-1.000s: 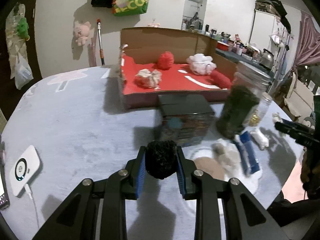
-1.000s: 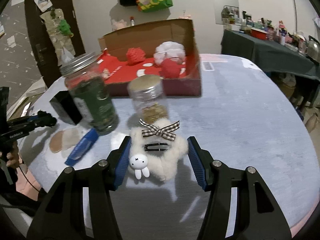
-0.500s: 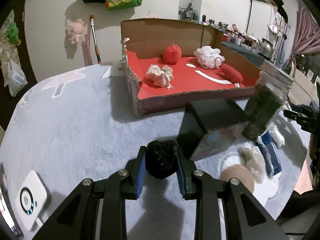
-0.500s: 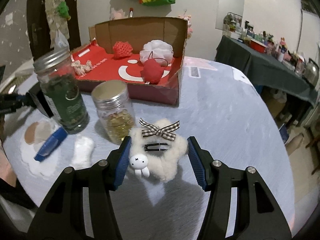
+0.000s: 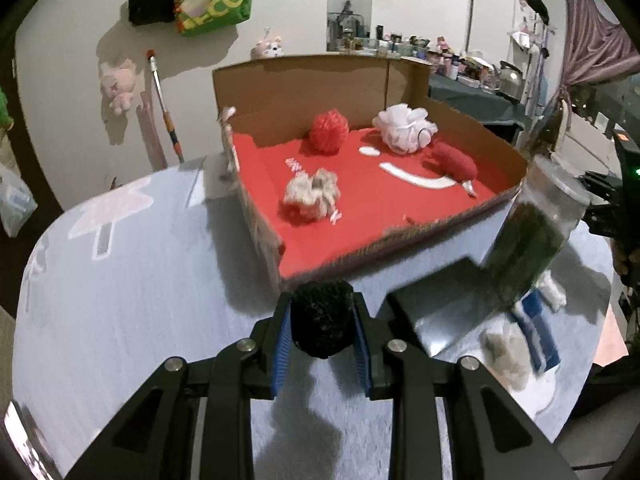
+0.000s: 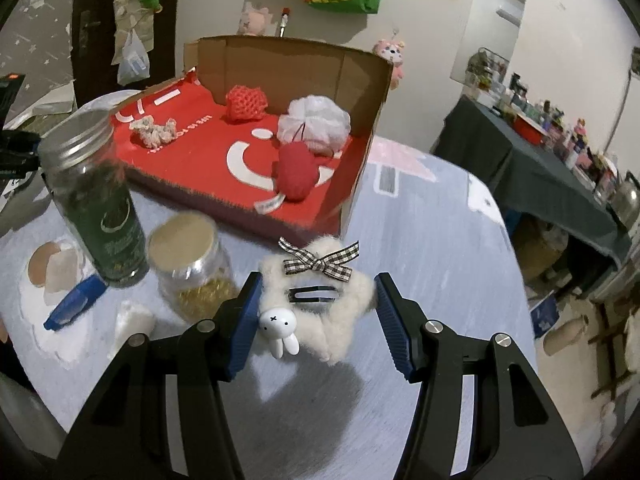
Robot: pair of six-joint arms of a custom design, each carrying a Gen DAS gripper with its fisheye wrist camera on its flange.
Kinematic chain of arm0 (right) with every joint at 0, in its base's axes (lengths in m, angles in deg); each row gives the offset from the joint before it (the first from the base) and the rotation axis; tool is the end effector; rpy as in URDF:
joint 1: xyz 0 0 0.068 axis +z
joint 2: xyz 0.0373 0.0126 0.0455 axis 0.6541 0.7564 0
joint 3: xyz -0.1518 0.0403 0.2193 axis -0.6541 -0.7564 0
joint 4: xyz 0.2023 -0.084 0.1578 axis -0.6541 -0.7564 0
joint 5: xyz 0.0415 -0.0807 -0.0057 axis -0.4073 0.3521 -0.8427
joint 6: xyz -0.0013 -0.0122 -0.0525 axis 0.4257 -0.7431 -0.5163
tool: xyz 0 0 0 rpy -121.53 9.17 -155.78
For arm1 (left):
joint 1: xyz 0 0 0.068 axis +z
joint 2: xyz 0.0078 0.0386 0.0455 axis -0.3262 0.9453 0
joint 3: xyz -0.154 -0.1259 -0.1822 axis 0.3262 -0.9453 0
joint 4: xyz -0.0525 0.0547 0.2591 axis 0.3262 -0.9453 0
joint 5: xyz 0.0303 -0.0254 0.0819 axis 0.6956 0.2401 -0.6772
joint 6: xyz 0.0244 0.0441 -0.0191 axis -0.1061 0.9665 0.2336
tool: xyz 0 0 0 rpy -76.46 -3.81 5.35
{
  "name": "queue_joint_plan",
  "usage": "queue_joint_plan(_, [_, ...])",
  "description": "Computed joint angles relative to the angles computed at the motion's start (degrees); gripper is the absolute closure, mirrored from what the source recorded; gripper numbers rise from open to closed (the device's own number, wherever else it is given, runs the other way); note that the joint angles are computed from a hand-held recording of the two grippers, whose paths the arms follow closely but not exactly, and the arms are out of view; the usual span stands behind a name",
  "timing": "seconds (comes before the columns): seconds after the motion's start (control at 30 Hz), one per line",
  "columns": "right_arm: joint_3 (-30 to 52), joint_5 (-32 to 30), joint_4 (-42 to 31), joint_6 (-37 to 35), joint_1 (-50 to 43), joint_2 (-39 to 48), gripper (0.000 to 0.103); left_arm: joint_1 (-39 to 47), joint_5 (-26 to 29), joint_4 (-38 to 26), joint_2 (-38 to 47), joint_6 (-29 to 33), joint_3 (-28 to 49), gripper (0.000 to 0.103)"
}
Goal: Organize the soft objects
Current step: 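Carry the black scrunchie and bunny clip into the red box and release both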
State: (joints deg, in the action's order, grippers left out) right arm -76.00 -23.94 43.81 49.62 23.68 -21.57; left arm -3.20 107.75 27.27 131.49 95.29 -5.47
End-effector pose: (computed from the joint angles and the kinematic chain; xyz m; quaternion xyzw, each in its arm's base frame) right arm 0.1324 -0.0360 0.1134 -0.0435 0.9151 -0.0676 0.3950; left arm 0.2510 0.0494 0.1154 0.3213 0.8682 -0.1386 0.3518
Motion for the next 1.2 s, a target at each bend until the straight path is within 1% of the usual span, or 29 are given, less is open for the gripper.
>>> queue_joint_plan(0.1, [3.39,-2.55,0.8,-1.47,-1.77,4.32,0.049,-1.38,0.81,-2.82,-0.21,-0.73,2.87,0.074])
queue_joint_plan(0.3, [10.7,-5.6,1.75,-1.67,-1.63,11.96,0.049,-6.58,-0.37,-4.16,-0.94,-4.33,6.88,0.074])
queue_joint_plan(0.43, [15.96,-7.51,3.1,-0.11,0.83,18.94,0.049,-10.54,-2.03,-4.73,-0.19,-6.46,9.43,0.074])
queue_joint_plan(0.57, [21.46,-7.51,4.28,1.9,5.04,26.47,0.049,-14.97,-5.19,-5.07,2.14,-9.54,12.88,0.074])
queue_joint_plan(0.67, [26.97,-8.02,3.95,2.94,8.04,33.34,0.049,-17.85,-6.69,-6.57,4.79,-11.28,16.62,0.074])
queue_joint_plan(0.73, [31.31,-7.21,3.4,3.44,10.67,38.74,0.049,-19.5,-7.53,-7.66,6.92,-12.29,19.33,0.074])
queue_joint_plan(0.8, [34.98,-6.55,2.86,3.72,12.58,43.19,0.049,-21.55,-9.77,-7.81,9.22,-13.49,21.96,0.074])
queue_joint_plan(0.93, [44.06,-6.48,-0.38,4.3,15.45,53.38,0.049,-24.79,-13.97,-8.28,14.27,-15.08,27.3,0.074])
queue_joint_plan(1.07, [54.4,-6.28,-4.87,5.45,17.35,63.96,0.049,-27.46,-18.88,-9.96,21.2,-16.44,34.7,0.074])
queue_joint_plan(1.2, [63.2,-6.05,-8.99,6.96,18.39,72.63,0.049,-28.76,-21.95,-12.42,27.21,-16.82,41.21,0.074])
